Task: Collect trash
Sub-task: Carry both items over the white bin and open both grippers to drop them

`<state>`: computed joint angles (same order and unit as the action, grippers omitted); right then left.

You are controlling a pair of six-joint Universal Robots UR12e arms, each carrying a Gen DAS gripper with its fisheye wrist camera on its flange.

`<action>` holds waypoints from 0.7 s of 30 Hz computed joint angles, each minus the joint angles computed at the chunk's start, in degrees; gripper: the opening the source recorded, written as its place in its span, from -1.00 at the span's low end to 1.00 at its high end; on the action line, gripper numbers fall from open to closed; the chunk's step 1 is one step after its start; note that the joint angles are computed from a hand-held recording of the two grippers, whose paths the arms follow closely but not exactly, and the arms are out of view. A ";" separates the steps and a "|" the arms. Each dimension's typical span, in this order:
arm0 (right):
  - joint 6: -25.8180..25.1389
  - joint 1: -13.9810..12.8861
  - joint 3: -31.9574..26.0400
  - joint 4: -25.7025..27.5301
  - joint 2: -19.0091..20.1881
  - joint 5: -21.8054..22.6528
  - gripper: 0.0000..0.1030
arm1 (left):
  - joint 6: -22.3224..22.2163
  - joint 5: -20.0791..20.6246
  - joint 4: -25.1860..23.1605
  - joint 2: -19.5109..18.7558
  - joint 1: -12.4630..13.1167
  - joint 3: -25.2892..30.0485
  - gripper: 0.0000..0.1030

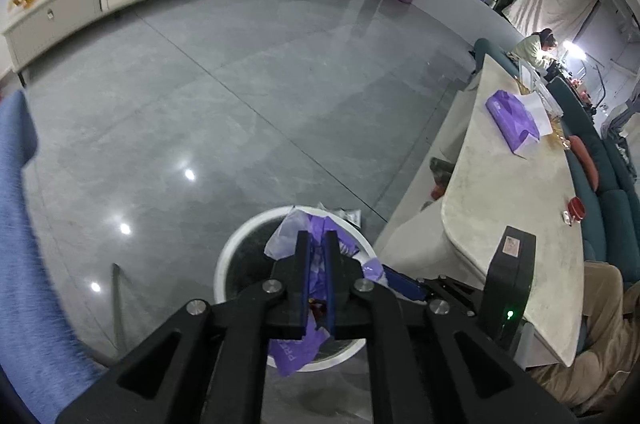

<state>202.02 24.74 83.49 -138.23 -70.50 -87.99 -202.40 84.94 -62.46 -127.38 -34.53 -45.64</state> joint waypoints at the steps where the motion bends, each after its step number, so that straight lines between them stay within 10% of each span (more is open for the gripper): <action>1: -0.03 -0.04 0.06 0.17 0.03 -0.39 -0.29 | -0.17 -0.89 -0.21 -0.24 0.15 0.06 -0.86; 4: 0.06 0.14 0.32 0.40 -0.20 -1.76 -0.09 | -0.28 -2.51 0.39 -0.23 0.29 -0.49 -0.82; 8: -0.26 0.29 0.75 1.32 -0.91 -3.12 -0.08 | -0.66 -2.54 3.17 0.96 0.10 -2.45 -0.17; 21: 0.34 1.49 3.02 -4.97 -6.24 -4.64 -0.05 | -0.51 5.79 13.33 12.45 -1.00 -14.10 -0.03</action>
<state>202.36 26.23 86.52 -143.20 -76.74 -92.63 -202.91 90.72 -49.13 -114.93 -35.53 -59.74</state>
